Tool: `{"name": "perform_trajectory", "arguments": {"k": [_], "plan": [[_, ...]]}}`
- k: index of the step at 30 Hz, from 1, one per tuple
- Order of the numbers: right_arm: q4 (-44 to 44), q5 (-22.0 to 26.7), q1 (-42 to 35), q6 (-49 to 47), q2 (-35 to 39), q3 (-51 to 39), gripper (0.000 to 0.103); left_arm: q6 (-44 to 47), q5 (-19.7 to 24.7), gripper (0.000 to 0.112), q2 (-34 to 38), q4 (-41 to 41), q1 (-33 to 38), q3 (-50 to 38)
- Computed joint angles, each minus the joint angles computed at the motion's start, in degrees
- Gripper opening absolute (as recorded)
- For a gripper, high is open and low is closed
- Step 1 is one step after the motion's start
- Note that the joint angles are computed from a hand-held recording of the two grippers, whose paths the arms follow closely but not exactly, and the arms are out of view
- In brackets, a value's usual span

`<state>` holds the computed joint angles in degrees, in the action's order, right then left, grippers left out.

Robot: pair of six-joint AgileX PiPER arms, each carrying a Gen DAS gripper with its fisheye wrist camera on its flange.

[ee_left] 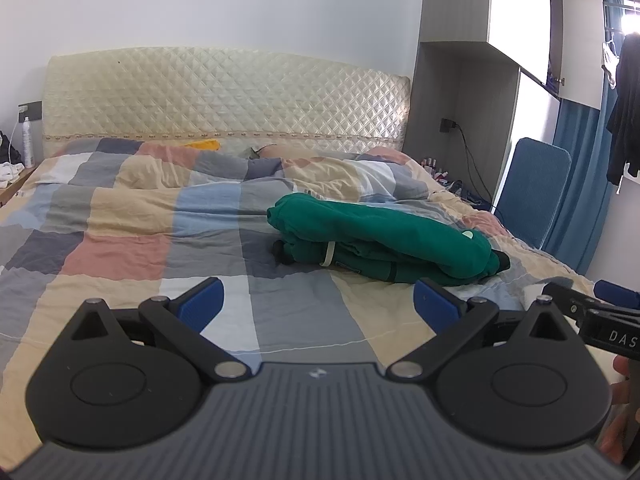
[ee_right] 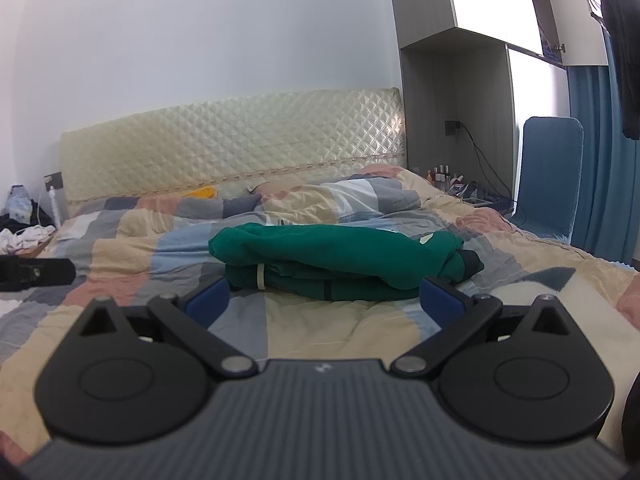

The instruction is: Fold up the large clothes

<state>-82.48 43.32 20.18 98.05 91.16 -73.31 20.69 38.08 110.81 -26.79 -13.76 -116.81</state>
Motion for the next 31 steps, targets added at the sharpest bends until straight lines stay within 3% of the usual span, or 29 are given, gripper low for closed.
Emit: {"name": "perform_trajectory", "arguments": {"k": [31], "plan": [[-0.3,0.4,0.8,0.9,-0.1,0.3,0.103,3.0,-0.8,0.103,-2.0,-2.6,0.5,2.6]]}}
